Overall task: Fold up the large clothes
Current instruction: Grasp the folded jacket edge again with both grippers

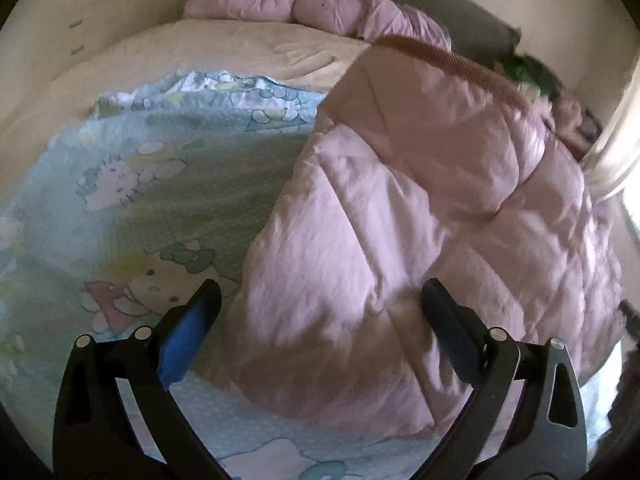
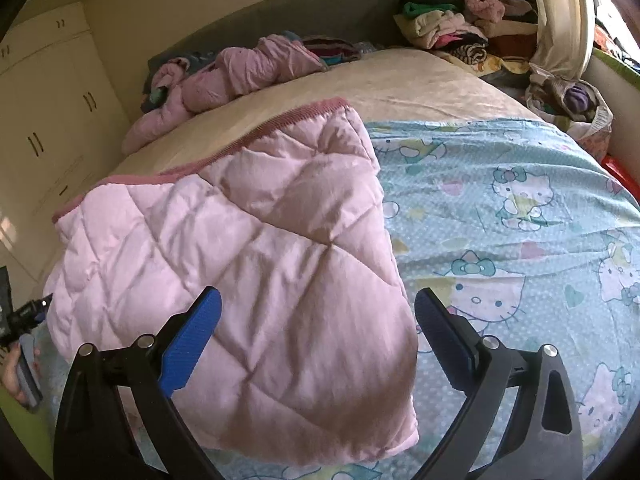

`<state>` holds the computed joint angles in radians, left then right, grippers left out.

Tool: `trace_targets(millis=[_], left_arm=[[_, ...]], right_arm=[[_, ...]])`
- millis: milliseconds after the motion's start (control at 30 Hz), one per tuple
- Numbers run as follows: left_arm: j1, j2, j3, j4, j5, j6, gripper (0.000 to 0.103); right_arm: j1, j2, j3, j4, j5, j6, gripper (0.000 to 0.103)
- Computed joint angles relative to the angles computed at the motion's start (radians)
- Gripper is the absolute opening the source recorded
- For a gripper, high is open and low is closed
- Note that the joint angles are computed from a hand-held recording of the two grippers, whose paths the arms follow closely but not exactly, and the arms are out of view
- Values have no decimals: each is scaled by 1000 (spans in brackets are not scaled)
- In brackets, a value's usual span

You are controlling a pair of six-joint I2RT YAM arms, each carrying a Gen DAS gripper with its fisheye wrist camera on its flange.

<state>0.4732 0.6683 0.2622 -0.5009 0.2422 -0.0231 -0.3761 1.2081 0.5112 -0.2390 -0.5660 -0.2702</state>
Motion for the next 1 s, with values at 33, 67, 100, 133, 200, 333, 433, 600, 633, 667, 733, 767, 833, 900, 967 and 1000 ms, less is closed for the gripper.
trace_targets(millis=[33, 67, 100, 133, 200, 333, 433, 600, 633, 667, 733, 767, 833, 900, 967, 1000], left_arm=[[2, -10, 3, -9, 7, -4, 93], [8, -22, 1, -13, 27, -1, 93], [7, -16, -3, -6, 39, 0, 93], [4, -1, -2, 6, 39, -5, 88], [8, -8, -10, 24, 56, -22, 67], [-24, -97, -27, 59, 64, -50, 24], [-94, -117, 13, 69, 0, -110, 22], [-271, -14, 119, 151, -170, -193, 20], [-292, 21, 131, 181, -192, -205, 20], [-305, 52, 144, 205, -208, -214, 20], [-321, 122, 167, 253, -235, -221, 20], [-318, 147, 168, 278, -236, -222, 20], [-316, 209, 175, 330, -242, -232, 20], [-320, 263, 177, 374, -254, -234, 20], [-318, 314, 176, 420, -259, -232, 20], [-316, 342, 175, 440, -259, -233, 20]], right_arm=[[2, 15, -1, 9, -3, -1, 83], [9, 27, -4, 19, -1, 0, 76], [14, 27, -11, 33, 11, 3, 67], [18, 25, -25, 59, 24, 3, 59], [21, 42, -28, 72, 27, -5, 40], [18, -23, -73, 126, 5, 14, 25], [16, -83, -87, 160, -6, 66, 22], [30, -70, -14, 201, -7, 178, 21], [42, -46, 12, 217, 0, 203, 21], [57, -18, 38, 233, 12, 221, 21], [92, 33, 77, 261, 52, 248, 21], [108, 65, 97, 273, 70, 266, 21], [130, 121, 131, 293, 96, 295, 21], [149, 174, 158, 312, 132, 304, 21], [161, 222, 175, 333, 157, 317, 21], [166, 238, 176, 344, 167, 321, 21]])
